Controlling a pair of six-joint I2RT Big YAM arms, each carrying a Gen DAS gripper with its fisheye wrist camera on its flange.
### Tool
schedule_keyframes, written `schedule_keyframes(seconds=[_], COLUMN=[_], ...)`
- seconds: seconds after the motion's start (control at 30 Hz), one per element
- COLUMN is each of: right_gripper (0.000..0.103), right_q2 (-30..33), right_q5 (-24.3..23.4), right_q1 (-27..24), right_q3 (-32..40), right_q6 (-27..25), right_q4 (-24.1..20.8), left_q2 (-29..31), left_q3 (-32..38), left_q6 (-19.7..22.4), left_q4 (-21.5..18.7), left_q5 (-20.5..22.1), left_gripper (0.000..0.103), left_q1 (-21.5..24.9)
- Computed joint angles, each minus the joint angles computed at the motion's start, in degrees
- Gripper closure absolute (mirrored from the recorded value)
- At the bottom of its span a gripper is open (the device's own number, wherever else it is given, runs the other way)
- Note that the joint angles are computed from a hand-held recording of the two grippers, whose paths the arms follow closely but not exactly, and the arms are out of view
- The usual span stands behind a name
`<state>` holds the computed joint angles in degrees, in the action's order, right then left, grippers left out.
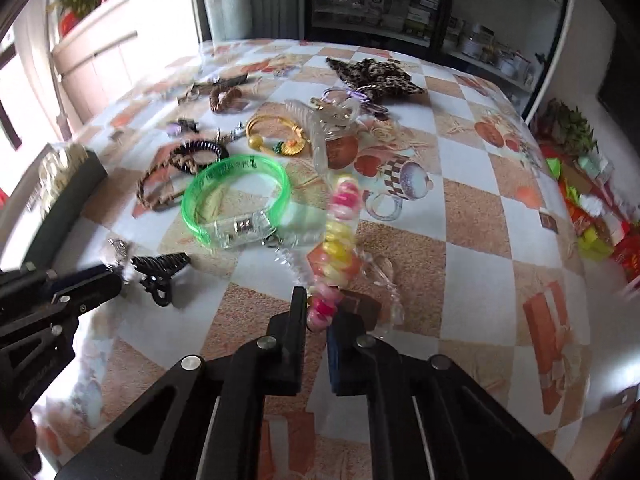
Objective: Organize jewelry
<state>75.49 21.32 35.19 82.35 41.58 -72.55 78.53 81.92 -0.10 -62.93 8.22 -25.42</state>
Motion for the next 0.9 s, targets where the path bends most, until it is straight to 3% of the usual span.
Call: schedule_keyframes(seconds=[0.13, 0.63, 0.9], right_gripper=[0.094, 0.094, 0.094], right_q2=[-2.5, -6.9, -6.5], right_q5=[-1.3, -3.5, -3.1], right_q1=[0.1, 3.9, 6.4], right_q3=[-1.4, -1.9, -1.1], right_q6=[1.3, 7.4, 9.0], right_q4=[1.9, 2.6, 1.4], left_q2=[-1.1, -6.1, -5.2], left_q3=[-0.4, -0.8, -0.8], left_q6=[0.6, 2.6, 3.2], left_q4=[0.1, -1.4, -1.7], left_q5=[1.3, 5.9, -0.4], left_gripper=[0.101, 0.102, 0.101], left_q1=[0.5, 3.1, 1.7])
